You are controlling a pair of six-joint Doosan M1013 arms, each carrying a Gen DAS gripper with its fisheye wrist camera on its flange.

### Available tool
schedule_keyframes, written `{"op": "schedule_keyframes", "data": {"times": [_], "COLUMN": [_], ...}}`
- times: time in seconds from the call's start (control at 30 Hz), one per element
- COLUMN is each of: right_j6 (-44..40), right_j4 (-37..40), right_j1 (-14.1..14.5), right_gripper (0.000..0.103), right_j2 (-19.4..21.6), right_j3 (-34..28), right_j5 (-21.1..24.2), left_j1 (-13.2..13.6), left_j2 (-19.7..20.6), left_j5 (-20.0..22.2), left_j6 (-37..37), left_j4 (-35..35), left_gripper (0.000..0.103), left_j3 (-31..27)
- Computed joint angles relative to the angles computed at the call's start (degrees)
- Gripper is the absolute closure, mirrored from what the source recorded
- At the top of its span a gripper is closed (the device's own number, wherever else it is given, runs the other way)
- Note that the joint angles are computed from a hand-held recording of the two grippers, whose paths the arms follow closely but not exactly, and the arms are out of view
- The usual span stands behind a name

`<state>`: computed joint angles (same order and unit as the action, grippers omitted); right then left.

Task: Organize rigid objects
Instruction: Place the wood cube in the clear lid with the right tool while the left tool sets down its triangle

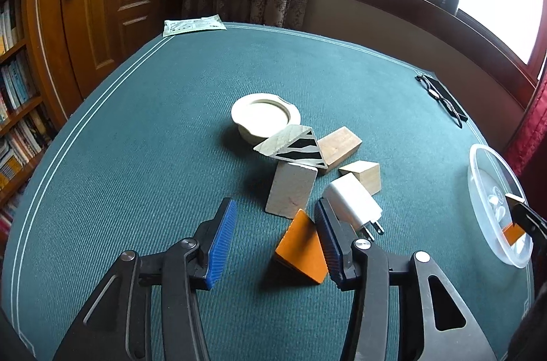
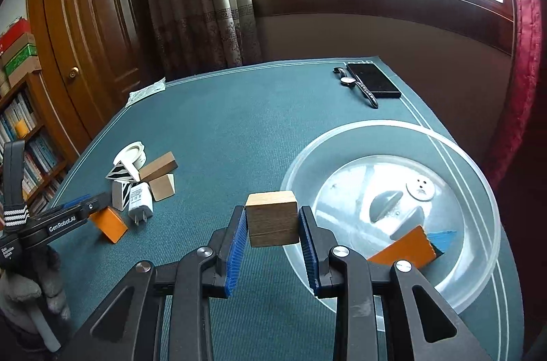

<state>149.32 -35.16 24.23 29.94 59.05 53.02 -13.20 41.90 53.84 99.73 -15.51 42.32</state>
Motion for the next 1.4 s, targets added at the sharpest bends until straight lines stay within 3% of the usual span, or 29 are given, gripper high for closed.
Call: {"op": "schedule_keyframes", "data": {"times": [0.3, 0.43, 0.57, 0.87, 0.97, 1.4], "right_j6": [7.57, 10.56, 12.62, 11.01, 10.51, 9.46], "right_j4": [-4.89, -6.15, -5.91, -6.21, -6.3, -6.11], "right_j1": [-0.56, -1.11, -1.74, -1.41, -1.25, -0.89], "right_gripper": [0.071, 0.071, 0.07, 0.07, 0.07, 0.07], "right_j2": [-1.73, -2.11, -2.31, -1.49, -1.38, -1.39], "right_j3": [2.58, 3.41, 4.13, 3.41, 3.33, 3.2], "right_j5": [2.25, 4.12, 5.19, 5.95, 5.92, 4.95], "left_j1": [-0.05, -0.4, -0.88, -1.69, -1.65, -0.43], "left_j2": [-1.01, -0.82, -0.64, 1.39, 1.11, -1.5], "left_j5": [0.51, 1.05, 1.17, 3.51, 3.14, 0.62], "left_j6": [0.92, -0.8, -1.75, -8.3, -8.51, -7.3], "left_j4": [-0.83, -0.21, 0.97, 6.31, 7.14, 8.93], "left_gripper": [0.054, 0.043, 0.043, 0.042, 0.037, 0.035], "left_j3": [1.79, 1.57, 1.35, -1.64, -1.03, 3.58]}}
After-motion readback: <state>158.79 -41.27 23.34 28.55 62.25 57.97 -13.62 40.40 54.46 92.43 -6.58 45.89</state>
